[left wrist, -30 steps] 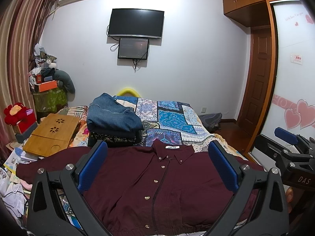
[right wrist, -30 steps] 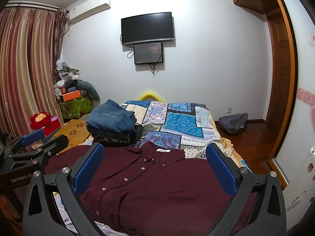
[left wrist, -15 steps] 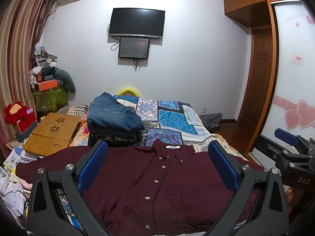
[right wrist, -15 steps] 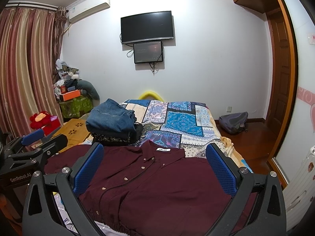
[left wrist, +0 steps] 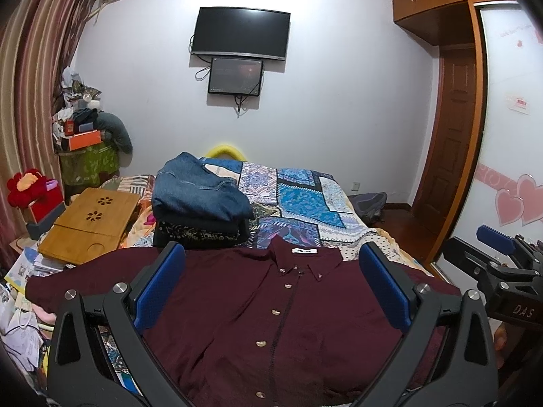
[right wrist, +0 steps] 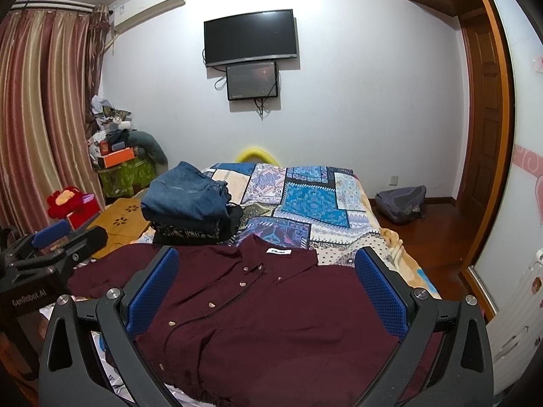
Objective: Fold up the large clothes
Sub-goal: 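Reach the left tool to the shirt sleeve and grasp its cuff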
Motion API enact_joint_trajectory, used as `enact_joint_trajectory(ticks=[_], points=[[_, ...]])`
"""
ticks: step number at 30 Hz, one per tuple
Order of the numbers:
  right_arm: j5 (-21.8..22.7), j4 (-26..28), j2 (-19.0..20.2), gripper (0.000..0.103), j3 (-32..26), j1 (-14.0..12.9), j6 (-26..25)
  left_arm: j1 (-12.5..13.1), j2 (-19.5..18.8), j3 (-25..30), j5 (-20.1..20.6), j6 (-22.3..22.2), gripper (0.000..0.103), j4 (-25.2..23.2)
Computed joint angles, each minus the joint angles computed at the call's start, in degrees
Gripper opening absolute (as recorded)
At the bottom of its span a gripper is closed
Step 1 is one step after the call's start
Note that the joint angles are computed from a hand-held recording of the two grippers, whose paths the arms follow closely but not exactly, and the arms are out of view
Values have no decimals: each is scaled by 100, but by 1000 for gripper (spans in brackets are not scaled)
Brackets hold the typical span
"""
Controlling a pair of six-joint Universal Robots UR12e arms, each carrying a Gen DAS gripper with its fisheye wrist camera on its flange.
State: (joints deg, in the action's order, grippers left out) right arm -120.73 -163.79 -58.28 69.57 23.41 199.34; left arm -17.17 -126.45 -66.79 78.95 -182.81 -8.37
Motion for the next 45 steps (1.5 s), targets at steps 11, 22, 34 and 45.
enact_joint_trajectory(ticks=[11,22,34,45], points=[[75,653,195,103,-301,-152,174,259,-470,726,948,-567,103,-732],[-48,1891,480,103,-841,-325,509,1008,-893,1133,888,-2555,103,-2495],[801,2831,690,103,-1189,-515,1123,1609,-1446,1246,-646,-4392,88,-3027],[908,3281,876,103,-1498,-551,1095,1621,-2050,2088,23,-4231,22,-3821]])
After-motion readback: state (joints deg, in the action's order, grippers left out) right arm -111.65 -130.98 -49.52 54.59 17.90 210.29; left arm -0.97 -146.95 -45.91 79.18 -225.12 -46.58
